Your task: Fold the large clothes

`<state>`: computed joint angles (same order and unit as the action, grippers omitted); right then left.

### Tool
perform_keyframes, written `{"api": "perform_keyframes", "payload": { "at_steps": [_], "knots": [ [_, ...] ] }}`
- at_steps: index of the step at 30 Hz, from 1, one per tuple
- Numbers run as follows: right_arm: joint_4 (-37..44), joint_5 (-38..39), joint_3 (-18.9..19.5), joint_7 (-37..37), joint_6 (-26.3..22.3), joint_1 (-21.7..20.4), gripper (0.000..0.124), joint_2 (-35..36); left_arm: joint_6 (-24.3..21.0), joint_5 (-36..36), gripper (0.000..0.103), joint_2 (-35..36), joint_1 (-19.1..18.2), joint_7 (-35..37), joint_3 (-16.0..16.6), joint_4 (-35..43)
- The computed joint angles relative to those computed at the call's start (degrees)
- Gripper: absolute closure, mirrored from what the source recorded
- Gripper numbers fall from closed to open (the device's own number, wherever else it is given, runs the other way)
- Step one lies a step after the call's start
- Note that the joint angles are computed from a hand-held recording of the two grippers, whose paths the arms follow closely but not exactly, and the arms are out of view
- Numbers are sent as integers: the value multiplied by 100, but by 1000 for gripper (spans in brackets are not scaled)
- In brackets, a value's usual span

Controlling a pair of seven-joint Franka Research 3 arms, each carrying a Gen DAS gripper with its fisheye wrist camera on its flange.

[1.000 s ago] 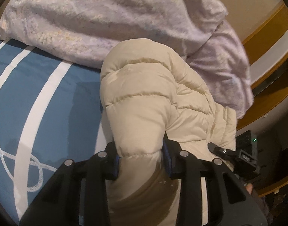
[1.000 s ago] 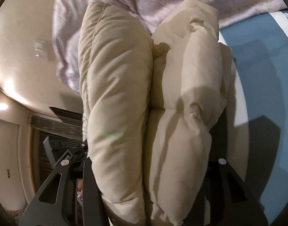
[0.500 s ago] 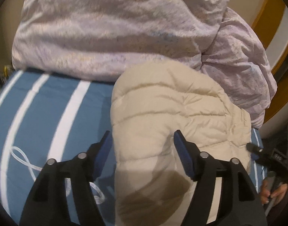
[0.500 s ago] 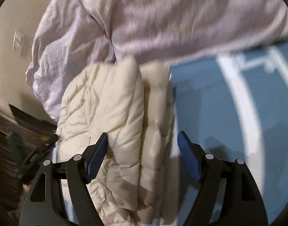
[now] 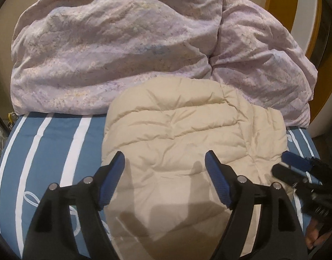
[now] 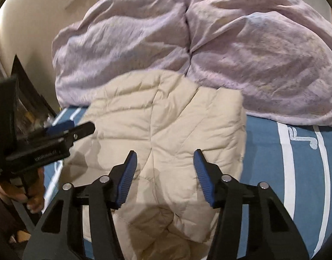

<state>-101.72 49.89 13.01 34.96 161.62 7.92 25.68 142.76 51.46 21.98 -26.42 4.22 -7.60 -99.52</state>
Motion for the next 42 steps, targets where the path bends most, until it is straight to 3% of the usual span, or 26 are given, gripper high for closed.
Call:
{"api": "perform_keyframes", "payload": {
  "at_steps": [10,24,36,40,42],
  "knots": [
    [142,-431,-5,386,239,84,69,373,-183,9,23,346,-110,213,73,224],
    [124,7,624,-265,819,-333,68,716,-33,320,14,546,-187,-101,242,173],
    [169,43,787,-462,1053,-411,68,882,96,656,10,658,-217,-494,330,148],
    [159,-162,648,-258,1070,-283,66,868,72,577,8,656,-182,-445,301,160],
    [194,-498,308,193,859,-33,66,804,34,474,8,625,-150,-355,270,156]
  ]
}}
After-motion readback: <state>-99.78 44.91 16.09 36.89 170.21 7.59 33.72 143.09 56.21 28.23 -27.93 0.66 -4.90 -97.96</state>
